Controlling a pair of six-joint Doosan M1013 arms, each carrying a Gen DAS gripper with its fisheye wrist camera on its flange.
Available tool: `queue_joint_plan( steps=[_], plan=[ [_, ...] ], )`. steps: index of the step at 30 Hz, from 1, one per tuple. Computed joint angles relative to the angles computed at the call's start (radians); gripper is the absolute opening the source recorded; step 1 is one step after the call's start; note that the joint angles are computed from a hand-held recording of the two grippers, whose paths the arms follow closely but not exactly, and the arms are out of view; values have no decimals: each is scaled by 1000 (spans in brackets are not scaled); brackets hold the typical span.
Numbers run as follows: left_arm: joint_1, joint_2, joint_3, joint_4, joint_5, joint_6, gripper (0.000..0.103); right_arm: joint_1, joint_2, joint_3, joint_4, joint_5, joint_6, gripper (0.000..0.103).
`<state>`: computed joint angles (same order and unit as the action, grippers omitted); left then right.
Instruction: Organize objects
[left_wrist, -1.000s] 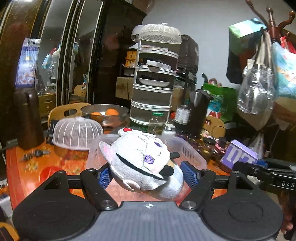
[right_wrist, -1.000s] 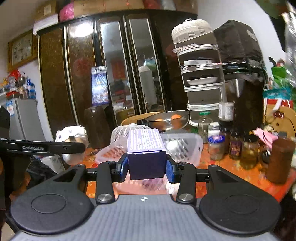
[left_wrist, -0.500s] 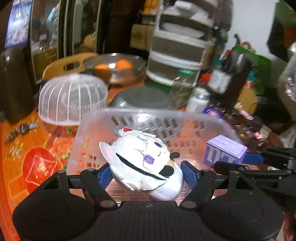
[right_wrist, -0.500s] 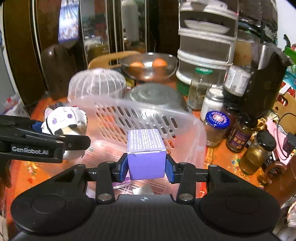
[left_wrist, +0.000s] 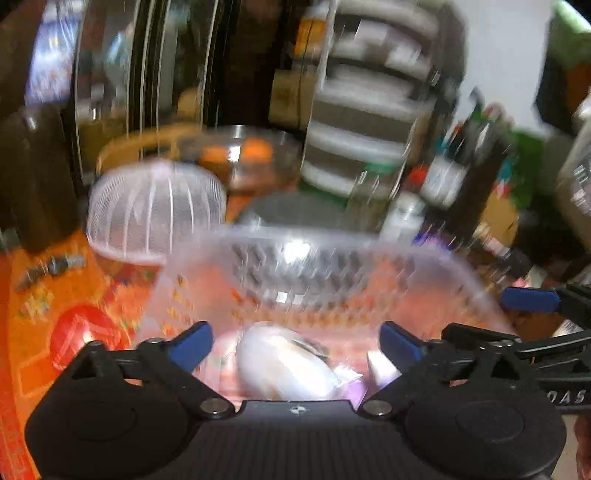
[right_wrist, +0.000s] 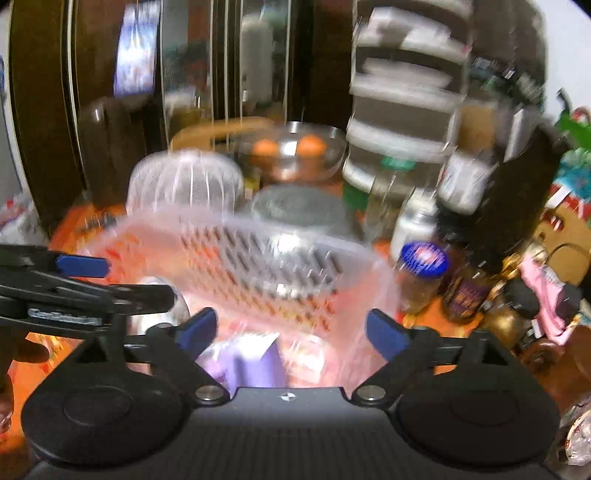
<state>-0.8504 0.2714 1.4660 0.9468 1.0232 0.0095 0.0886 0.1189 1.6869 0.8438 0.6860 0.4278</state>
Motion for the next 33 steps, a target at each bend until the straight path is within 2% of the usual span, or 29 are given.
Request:
queue_joint_plan(
  steps=[1, 3, 6, 9, 12, 15, 18, 20, 23, 25, 28, 33],
  plan=[
    [-26, -23, 30, 68, -19, -56, 100, -23, -20, 27, 94, 6, -71, 103],
    [-81, -63, 94, 204, -39, -165, 103, -88, -63, 91, 290, 63, -222, 103],
    [-164, -92, 168, 323, 27, -283, 103, -175, -119, 189, 425, 152, -336, 103],
    [-227, -101, 232, 345, 58, -369, 103, -249, -167, 297, 501, 210, -419, 103],
    [-280, -80, 254, 301, 136, -417, 103, -306, -203, 401, 556, 260, -491, 103],
    [-328, -67, 285, 288, 182, -499, 103, -359, -228, 490, 603, 309, -530, 103],
    [-358, -79, 330, 276, 175, -613, 103, -402, -245, 553, 646, 347, -540, 103],
    [-372, -90, 352, 288, 183, -681, 103, -411, -244, 561, 654, 359, -581, 103],
    [-370, -84, 340, 256, 208, -638, 103, -387, -252, 560, 687, 311, -610, 103],
    [-362, -80, 332, 246, 200, -619, 103, -388, -246, 562, 692, 323, -618, 103],
    [-338, -77, 322, 228, 156, -573, 101, -373, -240, 561, 672, 294, -629, 103],
    [-294, -58, 292, 210, 136, -526, 96, -369, -214, 553, 659, 309, -624, 103]
  ],
)
